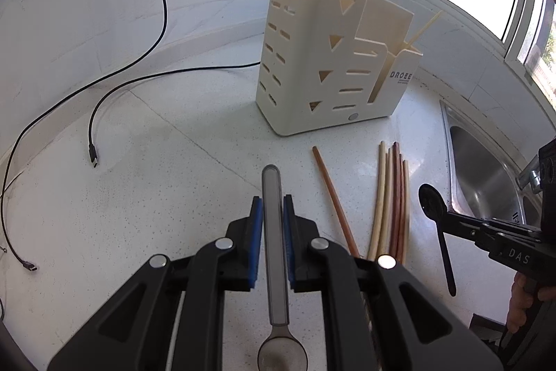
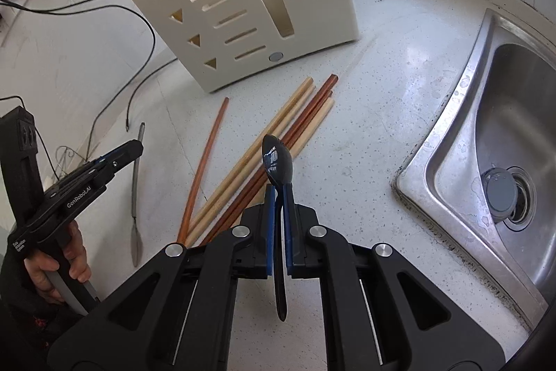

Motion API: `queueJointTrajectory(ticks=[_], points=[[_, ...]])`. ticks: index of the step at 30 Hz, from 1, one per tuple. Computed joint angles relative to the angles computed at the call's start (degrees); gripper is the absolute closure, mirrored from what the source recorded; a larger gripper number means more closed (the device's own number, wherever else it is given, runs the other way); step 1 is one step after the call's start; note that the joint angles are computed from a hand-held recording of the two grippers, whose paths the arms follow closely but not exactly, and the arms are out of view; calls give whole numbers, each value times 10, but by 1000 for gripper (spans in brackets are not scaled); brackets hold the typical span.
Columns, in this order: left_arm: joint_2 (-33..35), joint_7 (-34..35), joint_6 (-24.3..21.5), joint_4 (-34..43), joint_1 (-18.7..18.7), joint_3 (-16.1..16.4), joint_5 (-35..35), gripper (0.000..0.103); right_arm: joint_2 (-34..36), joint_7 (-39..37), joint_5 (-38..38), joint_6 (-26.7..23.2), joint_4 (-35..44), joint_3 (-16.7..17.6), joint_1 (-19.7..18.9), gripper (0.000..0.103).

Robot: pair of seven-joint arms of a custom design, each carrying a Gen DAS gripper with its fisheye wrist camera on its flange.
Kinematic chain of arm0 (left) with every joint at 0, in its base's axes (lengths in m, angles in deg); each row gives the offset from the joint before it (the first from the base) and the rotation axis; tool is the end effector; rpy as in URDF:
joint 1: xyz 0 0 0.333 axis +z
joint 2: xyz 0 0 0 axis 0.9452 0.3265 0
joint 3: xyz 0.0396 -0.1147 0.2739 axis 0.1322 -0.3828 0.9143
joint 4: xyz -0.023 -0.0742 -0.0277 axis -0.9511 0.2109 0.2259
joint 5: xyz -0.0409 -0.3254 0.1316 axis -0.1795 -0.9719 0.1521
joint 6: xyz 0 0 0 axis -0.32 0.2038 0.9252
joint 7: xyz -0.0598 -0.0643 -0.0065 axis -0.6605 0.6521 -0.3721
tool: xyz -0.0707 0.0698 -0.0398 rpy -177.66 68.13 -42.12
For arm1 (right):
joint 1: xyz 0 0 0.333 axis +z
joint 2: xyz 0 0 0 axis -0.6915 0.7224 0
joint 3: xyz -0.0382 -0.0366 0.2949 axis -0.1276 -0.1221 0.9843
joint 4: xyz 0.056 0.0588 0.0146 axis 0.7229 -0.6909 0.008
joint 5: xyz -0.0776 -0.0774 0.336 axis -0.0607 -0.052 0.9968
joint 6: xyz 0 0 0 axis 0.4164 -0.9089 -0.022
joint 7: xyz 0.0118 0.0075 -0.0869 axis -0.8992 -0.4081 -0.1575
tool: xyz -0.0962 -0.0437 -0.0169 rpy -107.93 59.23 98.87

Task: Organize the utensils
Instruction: 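Carry both spoons over the holder and open both grippers to drop them in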

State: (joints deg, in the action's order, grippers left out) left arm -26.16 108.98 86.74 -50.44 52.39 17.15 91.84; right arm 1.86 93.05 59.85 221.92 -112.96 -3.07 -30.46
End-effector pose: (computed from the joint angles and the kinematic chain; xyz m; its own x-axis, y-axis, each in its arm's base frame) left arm 0.4501 -0.3239 0.5581 0.1114 -0.9822 0.1510 -0.7195 -0.1845 -0.6695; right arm 0.5022 0.1200 0.5449 0.3617 -0.8432 -0.3978 -0.8479 -0.1200 -0.5165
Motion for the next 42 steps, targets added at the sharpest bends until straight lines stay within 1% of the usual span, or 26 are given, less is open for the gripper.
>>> queueJointTrajectory(ticks=[3,5,8,10,12,14,16,18,20,25,30,34,36,40,42], points=[[-3,-48,12,9,2,-4,65,92,-9,-89,121,17,-4,-20,7,99],[1,-80,14,26,3,-6,109,92,-7,-138,177,33,2,-24,8,99],[22,-99,-2,71,-3,-6,153,92,10,-179,203,48,28,-20,6,99],[31,-112,2,94,-8,-1,181,92,26,-203,210,56,53,-16,3,99],[41,-122,-9,121,-16,3,211,92,43,-237,243,66,79,-13,-1,99],[50,-139,-4,144,-22,9,241,92,65,-284,296,77,113,-8,-5,99],[63,-153,-7,172,-29,15,272,92,92,-309,321,92,153,1,-12,99],[81,-150,-15,207,-37,21,291,92,123,-314,327,105,198,12,-20,99],[100,-146,-22,243,-45,31,303,92,156,-319,329,113,246,24,-30,99],[138,-144,-28,324,-65,59,317,92,230,-324,345,88,357,57,-68,99],[150,-142,-10,365,-71,81,314,92,297,-311,336,76,450,91,-92,99],[158,-150,-4,387,-72,94,321,92,324,-322,336,88,485,119,-104,99],[170,-140,-5,404,-72,99,315,92,336,-326,340,86,498,130,-110,99],[194,-115,-22,426,-81,111,308,92,341,-367,386,104,487,151,-124,99],[202,-100,-19,429,-82,115,297,92,343,-379,408,107,484,154,-127,99]])
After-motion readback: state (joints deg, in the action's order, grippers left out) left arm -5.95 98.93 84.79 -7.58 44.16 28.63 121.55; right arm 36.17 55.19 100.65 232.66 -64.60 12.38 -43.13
